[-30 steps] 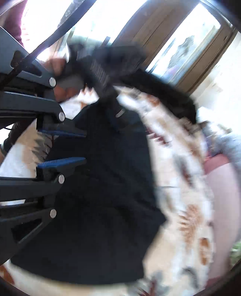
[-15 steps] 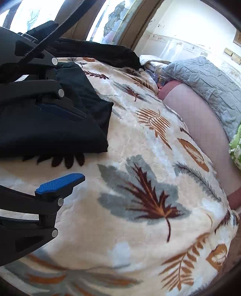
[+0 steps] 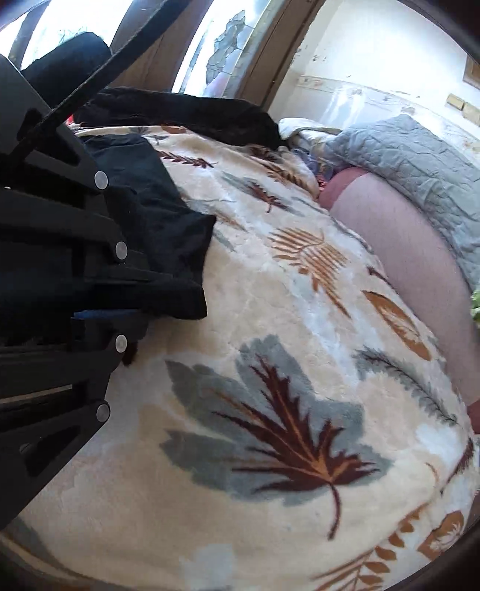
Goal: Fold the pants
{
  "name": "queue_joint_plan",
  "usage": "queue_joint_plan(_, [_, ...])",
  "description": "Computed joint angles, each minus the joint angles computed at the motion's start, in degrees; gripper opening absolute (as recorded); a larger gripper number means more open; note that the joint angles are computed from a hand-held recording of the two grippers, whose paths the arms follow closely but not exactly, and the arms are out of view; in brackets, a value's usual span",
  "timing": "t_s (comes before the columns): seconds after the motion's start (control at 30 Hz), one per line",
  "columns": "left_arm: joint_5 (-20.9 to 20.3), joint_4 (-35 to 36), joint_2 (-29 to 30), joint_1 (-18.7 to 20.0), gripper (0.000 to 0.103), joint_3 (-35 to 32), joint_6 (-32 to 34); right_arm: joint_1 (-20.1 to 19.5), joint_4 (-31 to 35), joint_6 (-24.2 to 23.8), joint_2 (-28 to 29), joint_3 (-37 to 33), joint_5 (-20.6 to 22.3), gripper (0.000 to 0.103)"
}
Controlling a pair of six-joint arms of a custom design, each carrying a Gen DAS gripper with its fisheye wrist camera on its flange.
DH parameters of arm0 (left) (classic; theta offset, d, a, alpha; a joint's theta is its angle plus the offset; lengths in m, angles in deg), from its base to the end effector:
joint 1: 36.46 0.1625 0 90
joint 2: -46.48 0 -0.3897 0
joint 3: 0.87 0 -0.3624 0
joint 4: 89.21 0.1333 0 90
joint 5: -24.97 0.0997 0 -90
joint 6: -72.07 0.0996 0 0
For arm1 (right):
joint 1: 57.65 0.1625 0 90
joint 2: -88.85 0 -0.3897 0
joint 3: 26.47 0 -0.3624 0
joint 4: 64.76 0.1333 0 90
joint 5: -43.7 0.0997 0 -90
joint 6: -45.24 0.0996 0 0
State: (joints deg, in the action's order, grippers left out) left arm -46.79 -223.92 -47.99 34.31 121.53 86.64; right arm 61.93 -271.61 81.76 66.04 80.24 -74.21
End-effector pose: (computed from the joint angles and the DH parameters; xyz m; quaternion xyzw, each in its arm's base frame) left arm 0.0194 -0.4437 0.3195 0.2618 0.9413 -0.1503 0.1508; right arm 0.3366 -0.4175 -0.0664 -0.1246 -0.9248 0.3568 0.0437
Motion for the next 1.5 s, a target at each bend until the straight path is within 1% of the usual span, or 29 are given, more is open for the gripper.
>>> queue_joint_plan(0.07, [1.8, -1.5, 0.3, -1.7, 0.068, 1.2, -0.4, 0.5, -1.1, -0.7, -0.6, 0.6, -0.9, 0.009])
queue_joint_plan(0.17, [3.5, -1.9, 0.1, -2.8, 0.068, 2.1, -0.9, 1.2, 0.0, -1.9, -0.8, 0.1, -2.5, 0.009])
queue_joint_plan(0.23, [6.1, -1.2, -0.4, -3.0, 0.067, 2.3, -1.6, 1.4, 0.5, -2.9, -0.9, -0.2, -2.4, 0.009])
queue_joint_plan(0.27, [6.6, -1.0, -0.6, -2.7, 0.064, 2.3, -1.1, 1.5, 0.8, -3.3, -0.9, -0.4, -2.4, 0.009])
queue_joint_plan(0.3, [6.8, -0.6, -1.0, -2.8, 0.064, 2.3, -0.7, 1.5, 1.7, -3.3, -0.8, -0.7, -2.6, 0.011])
queue_joint_plan(0.33, [7.6, -0.3, -1.5, -3.0, 0.064, 2.5, -0.1, 1.3, 2.5, -2.9, -0.9, -0.6, -2.3, 0.016])
queue_joint_plan(0.37, [8.0, -0.2, -2.2, -3.2, 0.064, 2.8, 0.4, 1.0, 3.7, -1.8, -1.0, -0.6, -2.1, 0.018])
queue_joint_plan(0.43, [8.6, 1.0, -3.6, -3.3, 0.064, 3.0, 1.2, 1.0, 3.2, 0.4, -1.4, 0.5, -3.9, 0.046])
queue_joint_plan(0.5, [7.7, 3.3, -4.3, -2.5, 0.063, 2.1, 0.2, 2.1, 1.1, 1.4, -1.6, 1.5, -8.6, 0.051])
queue_joint_plan(0.57, [5.1, 6.0, -5.0, -0.9, 0.063, 0.4, -1.9, 3.3, -1.1, 2.2, -2.1, 2.8, -12.8, 0.055])
queue_joint_plan(0.6, [4.2, 6.7, -5.4, -0.4, 0.063, -0.1, -2.5, 3.8, -3.2, 2.9, -2.2, 3.8, -14.1, 0.057])
queue_joint_plan(0.67, [2.7, 7.3, -6.7, 1.0, 0.063, -0.8, -3.1, 4.3, -5.7, 3.5, -2.1, 4.9, -13.9, 0.057])
queue_joint_plan(0.73, [4.4, 6.5, -8.5, 1.3, 0.063, -0.4, -3.3, 5.5, -5.7, 3.2, -1.5, 4.5, -14.4, 0.057])
queue_joint_plan(0.77, [4.0, 6.9, -9.0, 1.9, 0.063, -0.7, -3.3, 6.3, -5.2, 2.4, -1.0, 3.7, -14.5, 0.057])
queue_joint_plan(0.83, [1.4, 7.9, -10.3, 4.0, 0.063, -2.2, -3.3, 7.6, -4.5, -0.1, 0.3, 1.7, -14.0, 0.057])
queue_joint_plan(0.87, [1.2, 8.0, -10.8, 4.6, 0.063, -2.8, -3.4, 8.5, -3.4, -1.8, 1.1, 0.0, -13.9, 0.057])
queue_joint_plan(0.9, [1.2, 7.5, -11.4, 5.1, 0.063, -3.3, -3.4, 9.8, -0.4, -4.0, 2.2, -2.6, -14.6, 0.057])
queue_joint_plan(0.93, [0.7, 6.6, -12.0, 5.9, 0.063, -4.0, -3.3, 10.3, 0.7, -5.0, 2.9, -3.9, -14.3, 0.057])
queue_joint_plan(0.97, [0.4, 5.9, -12.2, 6.8, 0.063, -5.0, -3.3, 10.6, 1.4, -6.2, 3.6, -5.1, -12.2, 0.057])
queue_joint_plan(1.0, [0.3, 5.5, -12.2, 7.4, 0.063, -5.9, -3.4, 10.6, 2.6, -7.3, 4.3, -6.5, -8.3, 0.057])
queue_joint_plan(1.1, [0.7, 2.4, -10.9, 9.8, 0.063, -9.0, -3.6, 10.9, 5.7, -11.0, 6.1, -10.2, -2.2, 0.056])
queue_joint_plan(1.17, [1.9, -0.5, -9.5, 11.5, 0.064, -10.6, -4.0, 10.2, 8.4, -12.5, 7.5, -12.5, 2.1, 0.056])
queue_joint_plan(1.2, [2.3, -1.6, -8.8, 12.4, 0.064, -11.3, -4.3, 9.8, 9.4, -12.5, 8.1, -13.1, 3.0, 0.056])
queue_joint_plan(1.23, [2.8, -2.9, -7.7, 13.7, 0.064, -12.3, -4.8, 9.4, 11.1, -12.1, 8.8, -13.8, 2.9, 0.058])
queue_joint_plan(1.27, [2.8, -3.5, -7.1, 14.6, 0.064, -12.8, -5.0, 9.0, 12.5, -11.8, 9.6, -14.3, 1.7, 0.059])
queue_joint_plan(1.3, [2.8, -4.2, -6.1, 15.6, 0.064, -13.7, -5.4, 8.7, 11.5, -11.9, 10.0, -13.9, 1.7, 0.059])
queue_joint_plan(1.4, [1.9, -6.1, -4.1, 18.1, 0.064, -15.2, -6.6, 7.8, 8.8, -11.4, 9.6, -12.5, 4.1, 0.059])
queue_joint_plan(1.47, [-0.5, -6.2, -3.5, 20.1, 0.064, -15.9, -7.1, 7.8, 8.1, -12.3, 10.0, -12.4, 3.9, 0.059])
queue_joint_plan(1.5, [-1.8, -5.9, -3.4, 20.9, 0.065, -16.0, -7.1, 8.2, 8.4, -12.9, 10.3, -12.8, 3.0, 0.059])
